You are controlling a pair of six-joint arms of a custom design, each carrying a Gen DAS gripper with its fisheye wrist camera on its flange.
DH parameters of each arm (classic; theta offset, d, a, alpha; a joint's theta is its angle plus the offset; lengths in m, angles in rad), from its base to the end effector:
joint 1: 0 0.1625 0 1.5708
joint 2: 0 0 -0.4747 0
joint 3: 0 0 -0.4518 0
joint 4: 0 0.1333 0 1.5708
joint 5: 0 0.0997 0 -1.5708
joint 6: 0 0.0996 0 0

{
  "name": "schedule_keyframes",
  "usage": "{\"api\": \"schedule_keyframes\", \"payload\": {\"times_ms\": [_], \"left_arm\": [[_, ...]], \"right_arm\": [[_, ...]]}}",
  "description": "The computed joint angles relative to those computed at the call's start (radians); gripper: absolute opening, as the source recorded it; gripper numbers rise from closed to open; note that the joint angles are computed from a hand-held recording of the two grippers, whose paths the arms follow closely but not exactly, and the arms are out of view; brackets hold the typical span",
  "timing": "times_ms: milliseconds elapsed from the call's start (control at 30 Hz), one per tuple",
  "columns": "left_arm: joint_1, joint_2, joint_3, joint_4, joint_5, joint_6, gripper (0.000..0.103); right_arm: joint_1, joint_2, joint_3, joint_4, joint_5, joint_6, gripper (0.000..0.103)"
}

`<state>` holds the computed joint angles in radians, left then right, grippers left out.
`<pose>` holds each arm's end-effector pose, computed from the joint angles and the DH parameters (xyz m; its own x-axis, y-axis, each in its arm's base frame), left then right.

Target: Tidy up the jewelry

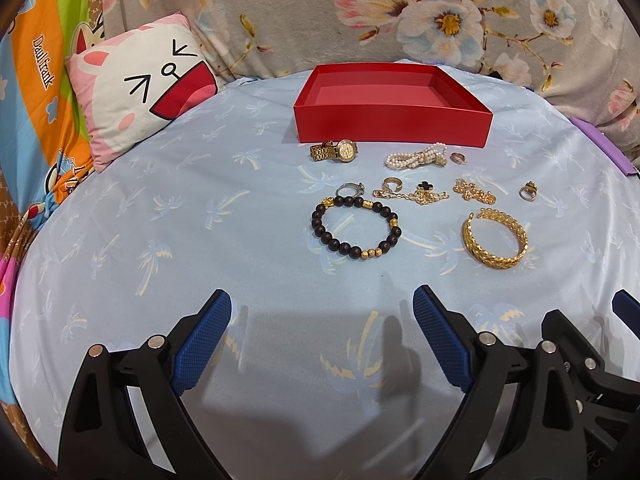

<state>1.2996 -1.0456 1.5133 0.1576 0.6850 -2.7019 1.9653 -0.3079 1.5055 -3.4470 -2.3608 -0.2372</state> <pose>0.0329 -0.6672 0.2518 -0.6370 -0.1540 -0.7553 0.4729 0.6957 -0.5407 0.3417 -0.6579 -0.1063 -0.7279 -0.0317 0.6850 -0.4838 0.7317 -0.4802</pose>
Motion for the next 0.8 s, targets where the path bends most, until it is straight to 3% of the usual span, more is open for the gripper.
{"api": "schedule_keyframes", "payload": {"times_ms": [233, 400, 533, 600, 800], "left_arm": [[0.000, 0.001, -0.002, 0.006, 0.003, -0.005, 0.090], [0.026, -0.001, -0.033, 0.088, 0.090, -0.094, 0.094], [0.036, -0.019, -0.024, 0.082, 0.084, -0.101, 0.095], [0.050, -0.007, -0.068, 0.170, 0.112, -0.142, 0.095], [0.057, -0.018, -0.096, 0.163, 0.133, -0.093, 0.095]], "right_arm": [[0.001, 0.003, -0.001, 0.002, 0.002, 0.005, 0.092], [-0.013, -0.028, 0.011, 0.057, 0.043, 0.011, 0.092], [-0.021, -0.041, 0.013, 0.098, 0.069, 0.027, 0.092], [-0.030, -0.050, 0.008, 0.133, 0.087, 0.048, 0.092], [-0.037, -0.033, -0.074, 0.230, 0.139, 0.042, 0.092]]}}
